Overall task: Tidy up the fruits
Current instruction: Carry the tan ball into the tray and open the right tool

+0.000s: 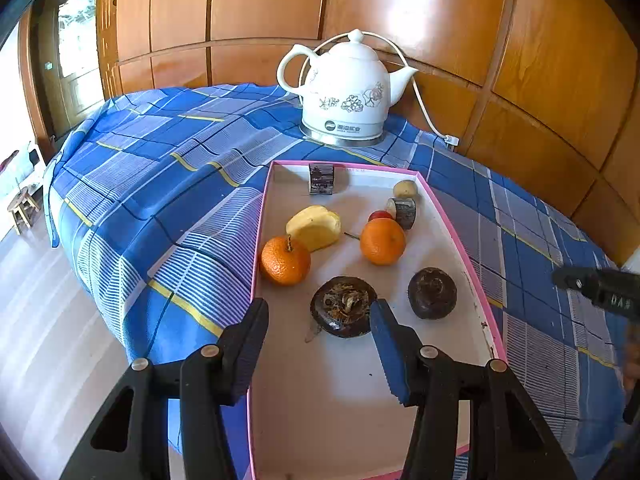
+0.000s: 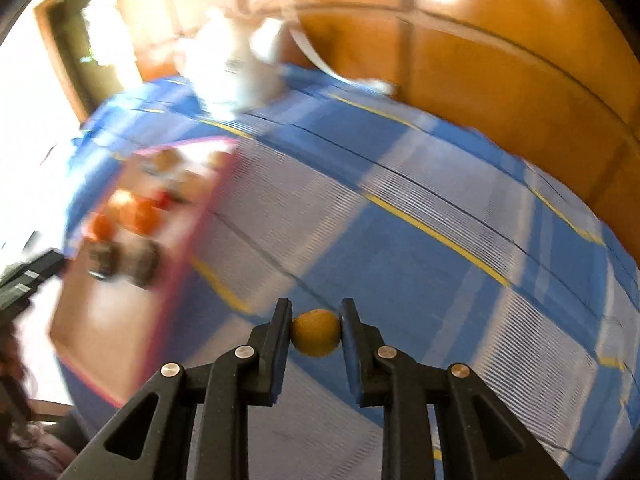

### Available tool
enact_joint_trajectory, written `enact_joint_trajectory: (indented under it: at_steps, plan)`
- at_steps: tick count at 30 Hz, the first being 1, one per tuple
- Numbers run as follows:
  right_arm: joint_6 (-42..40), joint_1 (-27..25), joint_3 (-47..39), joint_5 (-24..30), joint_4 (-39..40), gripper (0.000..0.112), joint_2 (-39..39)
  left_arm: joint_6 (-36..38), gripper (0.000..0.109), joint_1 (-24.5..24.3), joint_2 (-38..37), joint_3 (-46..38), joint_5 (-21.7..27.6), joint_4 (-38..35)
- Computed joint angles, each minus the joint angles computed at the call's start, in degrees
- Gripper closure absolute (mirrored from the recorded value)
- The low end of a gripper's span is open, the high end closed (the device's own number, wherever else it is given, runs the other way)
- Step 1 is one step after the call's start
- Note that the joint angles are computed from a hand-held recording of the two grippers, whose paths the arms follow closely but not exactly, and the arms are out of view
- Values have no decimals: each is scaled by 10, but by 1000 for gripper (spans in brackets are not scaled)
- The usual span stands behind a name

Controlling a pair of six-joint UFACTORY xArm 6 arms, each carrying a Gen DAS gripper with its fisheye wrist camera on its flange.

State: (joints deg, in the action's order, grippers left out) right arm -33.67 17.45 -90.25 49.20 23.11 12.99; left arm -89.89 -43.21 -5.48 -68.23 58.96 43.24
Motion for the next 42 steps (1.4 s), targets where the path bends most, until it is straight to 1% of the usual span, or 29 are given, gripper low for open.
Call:
enact_joint_trajectory:
  at_steps: [4,5,9,11,14,18,21,23,33,42]
  plan:
    - [-5,43,-49,21,39,88,29,-5,55,-2,-10,11,-3,5]
    - [-2,52,-55,19,40,88,35,-6,55,-2,-12,13,-4,5]
    - [25,82,-119,26,25,88,88,-16,55,0,-23,28,-11,6]
    - [39,97,-139,26,3,88,107,-18,55,1,-27,33,-14,4]
    - [46,107,-147,25,-12,88,120,-20,55,4,-31,41,-19,0]
    - [71,111,-183,44,-34,87,156,-21,55,2,-32,44,-18,3]
    - [81,107,-174,42,-35,83,155,-20,55,3,-31,45,-21,2]
    - [80,105,-163,34,-31,82,148,-20,55,4,-30,46,-25,0]
    - [49,85,-59,1,36,82,67,-21,55,-4,-19,31,-17,4]
    - [61,81,29,-31,35,82,3,-19,53,-19,-15,15,-3,16]
